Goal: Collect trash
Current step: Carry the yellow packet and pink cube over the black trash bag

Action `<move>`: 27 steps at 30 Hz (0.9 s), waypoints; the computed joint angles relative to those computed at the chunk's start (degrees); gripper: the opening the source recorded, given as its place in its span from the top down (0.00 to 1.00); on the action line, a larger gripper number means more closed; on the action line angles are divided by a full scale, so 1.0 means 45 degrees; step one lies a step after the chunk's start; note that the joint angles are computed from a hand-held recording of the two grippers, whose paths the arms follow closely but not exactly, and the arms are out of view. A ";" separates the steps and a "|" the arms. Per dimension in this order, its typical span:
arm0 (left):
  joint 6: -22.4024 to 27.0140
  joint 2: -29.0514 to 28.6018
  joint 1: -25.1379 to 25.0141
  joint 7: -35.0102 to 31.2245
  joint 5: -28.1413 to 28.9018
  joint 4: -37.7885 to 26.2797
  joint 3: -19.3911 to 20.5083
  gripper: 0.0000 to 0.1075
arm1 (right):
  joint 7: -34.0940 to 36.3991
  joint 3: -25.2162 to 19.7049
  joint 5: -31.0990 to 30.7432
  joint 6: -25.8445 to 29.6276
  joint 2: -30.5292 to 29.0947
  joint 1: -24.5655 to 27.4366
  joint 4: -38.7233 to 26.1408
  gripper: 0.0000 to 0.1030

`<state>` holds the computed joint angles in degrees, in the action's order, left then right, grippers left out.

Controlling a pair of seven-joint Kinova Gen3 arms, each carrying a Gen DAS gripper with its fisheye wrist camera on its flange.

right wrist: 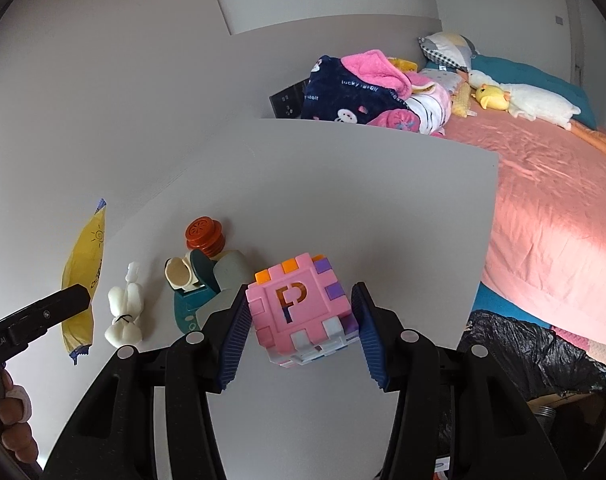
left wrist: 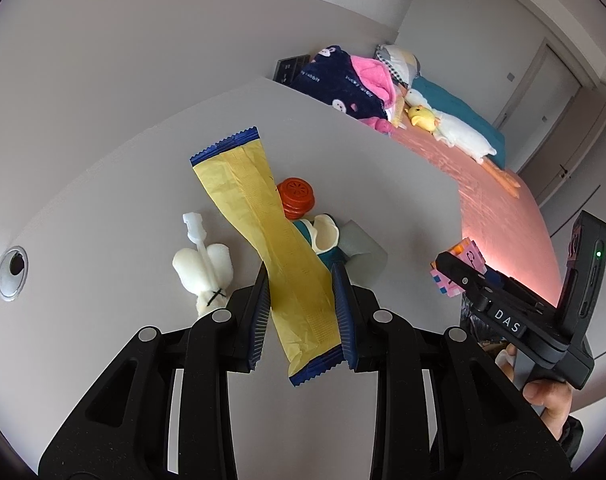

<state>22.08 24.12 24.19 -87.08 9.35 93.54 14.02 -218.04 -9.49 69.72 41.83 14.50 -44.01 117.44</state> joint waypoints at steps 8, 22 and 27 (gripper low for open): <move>-0.0416 -0.0615 0.0677 0.0489 -0.0294 0.0824 -0.0142 0.72 | -0.0976 -0.0766 -0.0002 0.1275 -0.0790 -0.0774 0.0695 0.50; -0.1103 -0.1125 0.1795 0.1283 -0.0803 0.2045 0.0002 0.72 | -0.2722 -0.2224 -0.0877 0.3355 -0.1636 -0.2111 0.1832 0.49; -0.1142 -0.1098 0.2381 0.1607 -0.1140 0.2014 -0.0049 0.72 | -0.3378 -0.2649 -0.1373 0.4086 -0.1918 -0.2586 0.2239 0.49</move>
<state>16.94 19.18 34.90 -79.85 4.22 102.60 13.80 -233.23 -21.41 63.54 60.22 5.87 -55.64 127.52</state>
